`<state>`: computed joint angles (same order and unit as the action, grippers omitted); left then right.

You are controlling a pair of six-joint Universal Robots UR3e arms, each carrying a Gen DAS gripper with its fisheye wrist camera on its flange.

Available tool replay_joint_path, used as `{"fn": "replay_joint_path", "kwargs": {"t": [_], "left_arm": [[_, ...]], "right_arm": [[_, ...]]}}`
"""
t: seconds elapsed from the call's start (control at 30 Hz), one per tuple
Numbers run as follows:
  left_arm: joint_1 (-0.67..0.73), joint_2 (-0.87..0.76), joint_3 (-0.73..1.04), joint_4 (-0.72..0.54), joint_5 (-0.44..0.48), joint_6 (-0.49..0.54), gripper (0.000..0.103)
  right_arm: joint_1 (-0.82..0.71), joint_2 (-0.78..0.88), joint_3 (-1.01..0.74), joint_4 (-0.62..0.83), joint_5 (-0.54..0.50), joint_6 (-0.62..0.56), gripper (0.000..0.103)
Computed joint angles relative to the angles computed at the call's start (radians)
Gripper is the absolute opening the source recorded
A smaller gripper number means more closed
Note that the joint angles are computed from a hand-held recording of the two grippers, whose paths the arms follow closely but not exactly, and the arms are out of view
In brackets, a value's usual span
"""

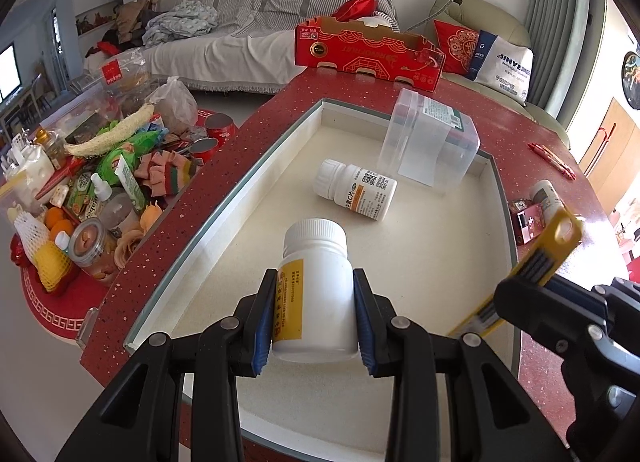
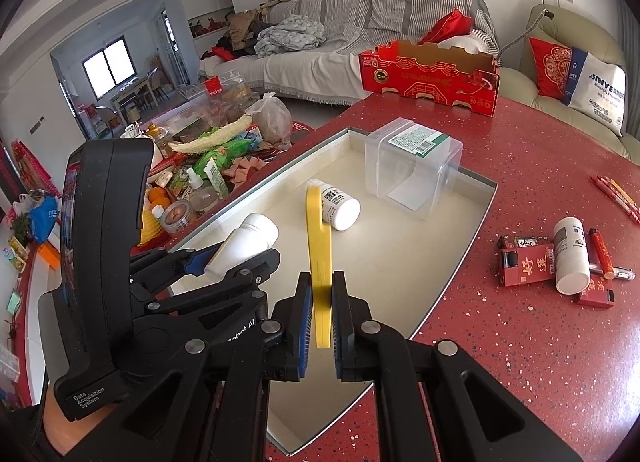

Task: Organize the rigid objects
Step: 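Lower and release the bottle into the tray while the right tool drops the knife in, then withdraw both open tools from the tray toward the red packs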

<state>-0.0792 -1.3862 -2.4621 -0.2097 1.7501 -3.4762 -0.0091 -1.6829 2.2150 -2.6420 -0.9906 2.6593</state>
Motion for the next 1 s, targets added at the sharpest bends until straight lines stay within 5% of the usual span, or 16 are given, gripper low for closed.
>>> {"fn": "replay_joint_path", "kwargs": {"t": [0.03,0.13,0.23,0.27,0.3,0.37,0.73,1.0], "left_arm": [[0.001,-0.008,0.004,-0.003,-0.002,0.002,0.040],[0.005,-0.015,0.001,0.010,-0.007,-0.006,0.076],[0.001,0.008,-0.011,0.032,-0.009,-0.003,0.079],[-0.008,0.011,-0.001,0.022,0.004,-0.003,0.079],[-0.019,0.014,0.007,0.017,0.023,-0.007,0.079],[-0.016,0.032,0.011,0.011,0.025,-0.012,0.079],[-0.077,0.009,0.053,-0.026,0.020,-0.022,0.079],[-0.335,-0.208,0.294,-0.034,0.050,-0.058,0.079]], "right_arm": [[-0.005,0.000,0.000,0.001,0.007,0.000,0.010],[-0.010,-0.007,0.000,-0.010,0.003,0.010,0.010],[-0.030,-0.025,0.010,-0.025,0.005,0.020,0.012],[-0.044,-0.037,0.019,-0.037,0.012,0.030,0.025],[-0.065,-0.055,0.034,-0.055,0.029,0.044,0.055],[-0.128,-0.104,0.078,-0.106,0.101,0.069,0.076],[-0.318,-0.206,0.115,-0.042,0.153,-0.010,0.076],[-0.576,-0.133,0.145,0.056,0.094,-0.225,0.076]]}}
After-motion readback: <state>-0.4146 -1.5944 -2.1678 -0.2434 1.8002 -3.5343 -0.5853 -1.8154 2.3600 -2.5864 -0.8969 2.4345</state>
